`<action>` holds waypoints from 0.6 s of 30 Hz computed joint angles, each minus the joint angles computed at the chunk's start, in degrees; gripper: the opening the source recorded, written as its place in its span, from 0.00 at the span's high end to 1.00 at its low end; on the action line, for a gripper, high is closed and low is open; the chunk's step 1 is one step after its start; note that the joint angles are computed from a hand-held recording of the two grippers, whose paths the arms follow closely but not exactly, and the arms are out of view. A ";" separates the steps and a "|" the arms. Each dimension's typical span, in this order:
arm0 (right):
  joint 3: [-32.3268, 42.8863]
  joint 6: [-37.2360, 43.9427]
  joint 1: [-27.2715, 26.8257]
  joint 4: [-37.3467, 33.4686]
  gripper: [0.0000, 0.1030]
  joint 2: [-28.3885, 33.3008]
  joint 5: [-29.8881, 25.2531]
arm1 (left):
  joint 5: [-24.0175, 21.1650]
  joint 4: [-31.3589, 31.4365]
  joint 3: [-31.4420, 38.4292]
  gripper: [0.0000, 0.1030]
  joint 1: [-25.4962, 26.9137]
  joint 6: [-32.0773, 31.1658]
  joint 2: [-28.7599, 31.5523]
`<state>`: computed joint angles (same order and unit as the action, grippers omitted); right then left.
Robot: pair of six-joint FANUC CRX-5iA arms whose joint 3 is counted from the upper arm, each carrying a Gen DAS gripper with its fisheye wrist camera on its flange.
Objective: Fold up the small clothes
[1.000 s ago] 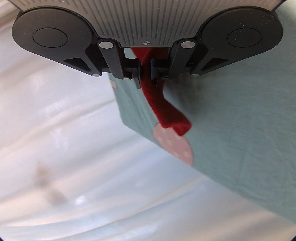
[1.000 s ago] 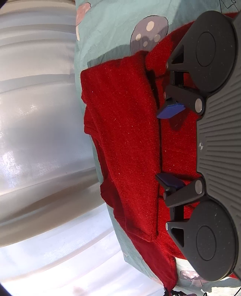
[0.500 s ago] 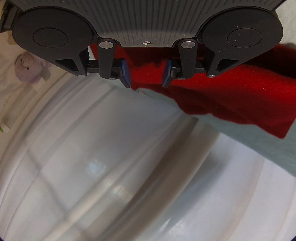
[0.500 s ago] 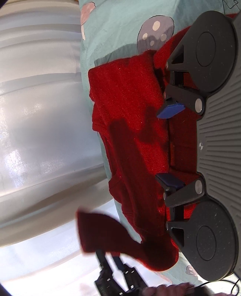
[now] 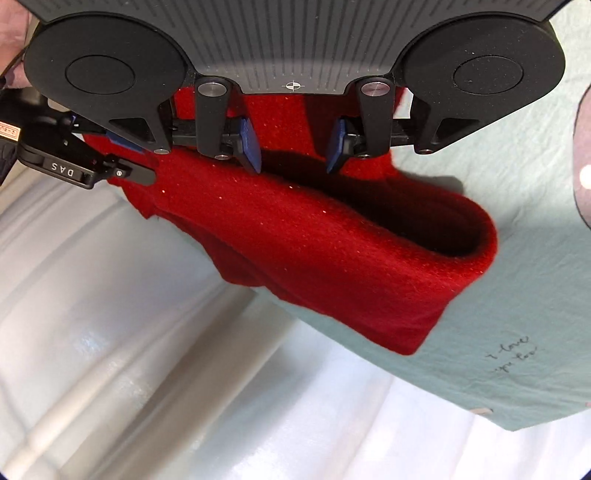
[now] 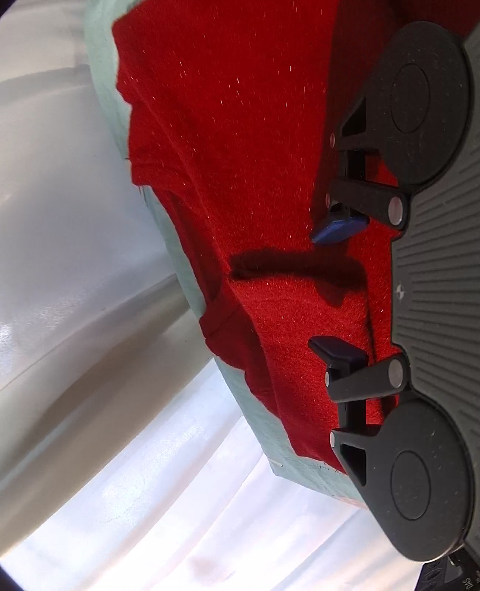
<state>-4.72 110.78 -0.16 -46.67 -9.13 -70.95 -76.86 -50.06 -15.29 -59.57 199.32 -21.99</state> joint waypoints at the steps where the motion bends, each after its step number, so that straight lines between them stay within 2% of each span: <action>1: -0.05 -0.45 0.83 0.01 0.49 0.26 0.74 | -0.71 0.13 -0.01 0.59 -0.09 0.16 -0.10; 3: 0.54 -2.36 2.60 1.08 0.78 0.96 0.72 | -1.40 0.04 -0.43 0.61 -0.09 0.32 -0.73; 5: 0.11 -3.58 5.00 3.78 0.88 0.47 1.89 | -1.74 -0.11 -0.72 0.61 -0.13 0.69 -1.28; 8: -2.63 0.08 7.75 7.14 0.91 -2.95 7.92 | -1.04 0.37 -0.75 0.61 1.24 -0.58 -1.21; 12: -8.10 2.77 7.64 10.68 0.91 -11.14 21.35 | 0.00 0.93 -0.57 0.61 1.55 -2.99 -1.02; 15: -13.66 -1.83 10.09 22.53 0.91 -15.30 31.24 | 2.66 1.91 -1.49 0.61 2.85 -3.64 -1.46; 16: -14.61 -3.07 10.08 25.33 0.91 -15.48 32.30 | 3.63 2.40 -1.81 0.61 3.40 -3.78 -1.58; 18: -14.81 -4.90 8.50 28.92 0.91 -14.09 30.90 | 4.51 2.59 -1.89 0.61 3.66 -3.86 -1.40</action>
